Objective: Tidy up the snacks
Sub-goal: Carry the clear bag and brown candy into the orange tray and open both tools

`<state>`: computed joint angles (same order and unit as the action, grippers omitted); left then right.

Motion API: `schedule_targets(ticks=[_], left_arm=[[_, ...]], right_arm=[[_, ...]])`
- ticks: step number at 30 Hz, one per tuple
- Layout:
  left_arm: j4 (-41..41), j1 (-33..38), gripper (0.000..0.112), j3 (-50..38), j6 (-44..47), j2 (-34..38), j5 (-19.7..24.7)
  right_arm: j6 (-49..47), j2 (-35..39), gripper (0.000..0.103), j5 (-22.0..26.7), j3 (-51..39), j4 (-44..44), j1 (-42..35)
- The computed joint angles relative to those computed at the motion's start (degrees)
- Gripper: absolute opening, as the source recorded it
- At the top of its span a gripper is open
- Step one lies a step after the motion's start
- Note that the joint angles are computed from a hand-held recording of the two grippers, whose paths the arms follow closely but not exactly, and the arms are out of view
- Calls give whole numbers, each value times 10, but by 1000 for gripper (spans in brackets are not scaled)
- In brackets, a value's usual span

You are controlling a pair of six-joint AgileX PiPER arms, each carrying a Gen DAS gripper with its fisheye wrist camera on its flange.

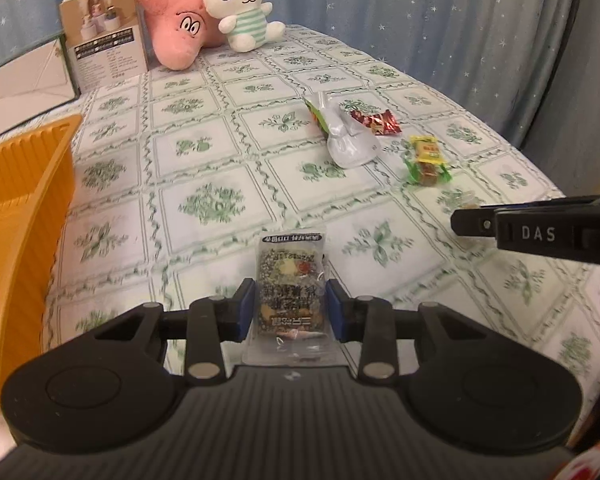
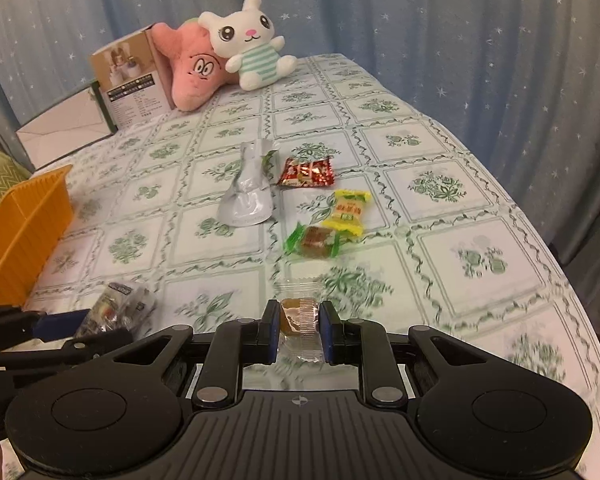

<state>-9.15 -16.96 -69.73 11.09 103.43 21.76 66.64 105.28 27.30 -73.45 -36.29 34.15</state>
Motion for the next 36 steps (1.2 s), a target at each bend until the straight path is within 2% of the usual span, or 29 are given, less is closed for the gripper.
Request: schedule_targets(ticks=[3,10,19,28,36], left_arm=[[-17,2,34,31,4,-40,9],[1,8,34,92,-34,-151,44],[18,49,34,143,-49,-279,99],[-12,136,34,160,4,-363,152],[-68,223,34,157,84,-390,180]], right_arm=[[19,-24,21,16,14,-6,23],[70,-78,21,82,28,-24,99],[84,-107,21,166,-7,-43,200],[59,-81,21,208,-84,-41,259],[9,-29,21,221,-174,-23,279]])
